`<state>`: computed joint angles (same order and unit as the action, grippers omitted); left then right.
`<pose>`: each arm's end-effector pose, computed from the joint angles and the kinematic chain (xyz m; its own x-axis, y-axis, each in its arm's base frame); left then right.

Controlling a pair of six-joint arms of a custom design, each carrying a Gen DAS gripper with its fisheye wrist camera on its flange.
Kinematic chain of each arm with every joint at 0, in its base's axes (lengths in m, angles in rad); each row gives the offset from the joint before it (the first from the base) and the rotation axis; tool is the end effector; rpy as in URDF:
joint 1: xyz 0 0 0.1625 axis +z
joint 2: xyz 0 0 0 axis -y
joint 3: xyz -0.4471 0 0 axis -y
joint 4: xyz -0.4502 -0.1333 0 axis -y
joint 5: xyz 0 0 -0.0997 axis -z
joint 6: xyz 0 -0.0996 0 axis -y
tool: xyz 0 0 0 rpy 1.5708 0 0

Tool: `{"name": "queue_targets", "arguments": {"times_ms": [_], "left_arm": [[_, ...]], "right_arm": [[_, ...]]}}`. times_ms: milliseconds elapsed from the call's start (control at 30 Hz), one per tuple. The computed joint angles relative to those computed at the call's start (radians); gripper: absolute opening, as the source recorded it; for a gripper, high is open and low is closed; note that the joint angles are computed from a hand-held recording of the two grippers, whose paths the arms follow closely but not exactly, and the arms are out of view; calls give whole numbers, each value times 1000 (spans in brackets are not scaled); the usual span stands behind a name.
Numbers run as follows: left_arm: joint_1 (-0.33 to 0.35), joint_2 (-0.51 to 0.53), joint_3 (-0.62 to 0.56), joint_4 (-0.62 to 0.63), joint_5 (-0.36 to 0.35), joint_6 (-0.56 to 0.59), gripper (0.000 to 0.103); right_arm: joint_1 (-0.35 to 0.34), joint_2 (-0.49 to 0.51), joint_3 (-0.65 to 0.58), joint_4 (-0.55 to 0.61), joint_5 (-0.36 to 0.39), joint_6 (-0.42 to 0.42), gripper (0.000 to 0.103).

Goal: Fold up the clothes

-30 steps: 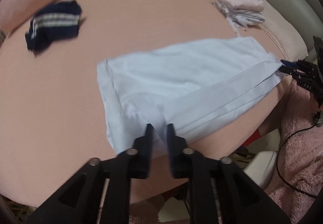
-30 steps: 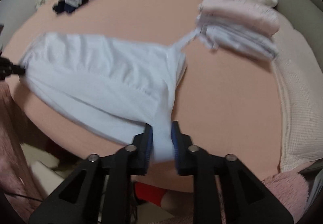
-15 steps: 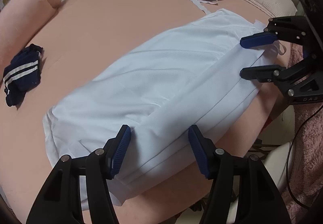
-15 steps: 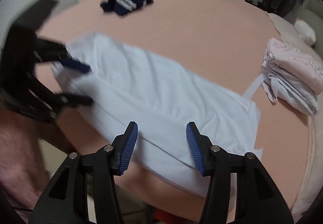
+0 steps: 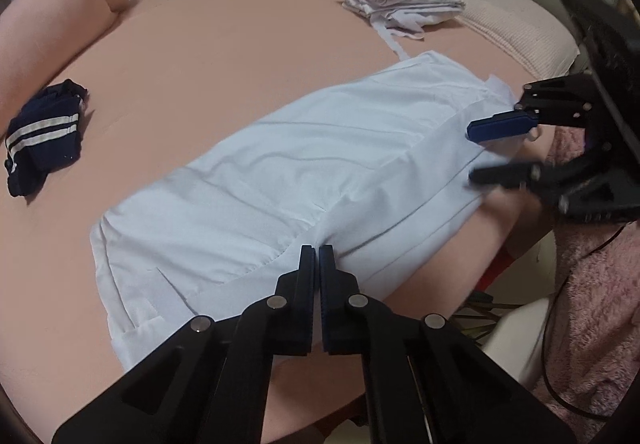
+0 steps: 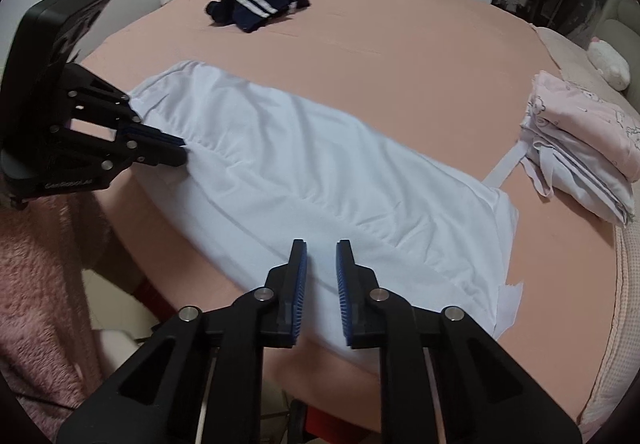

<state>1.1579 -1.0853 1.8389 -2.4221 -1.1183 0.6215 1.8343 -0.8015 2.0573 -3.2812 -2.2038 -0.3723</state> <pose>-0.0968 -0.6617 0.1705 -0.4511 0.7924 -0.4106 0.8143 0.5538 0.1740 0.2217 -0.5361 0.0273 -0.7030 -0.2775 0.6548 -0.5258 0.8228 -0.2157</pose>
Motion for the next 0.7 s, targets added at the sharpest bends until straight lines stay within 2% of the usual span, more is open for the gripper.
{"name": "queue_targets", "arguments": {"times_ms": [67,133,233,267,300,367,433,700], "left_arm": [[3,-13,-3,18,-30,-16,2],[8,-26,-9,36,-56,-31,2],[13,-19,-16,65,-28,-45,3],[15,-16,-19,75,-19,-50,3],[16,-7,-19,81,3,-56,3],[19,9,-17,82,28,-66,3],[19,10,-9,66,24,-70,3],[40,-41,-30,53,-152,-136,3]], "right_arm": [[4,17,-2,-20,-19,-12,57],[5,46,-7,-65,-56,-31,57],[7,60,-12,-90,-71,-41,56],[8,59,-12,-93,-71,-43,44],[8,59,-12,-96,-71,-46,22],[-3,46,-13,-55,-71,-4,6],[-17,22,-6,-24,-37,43,4],[-24,-43,41,-73,20,94,3]]}}
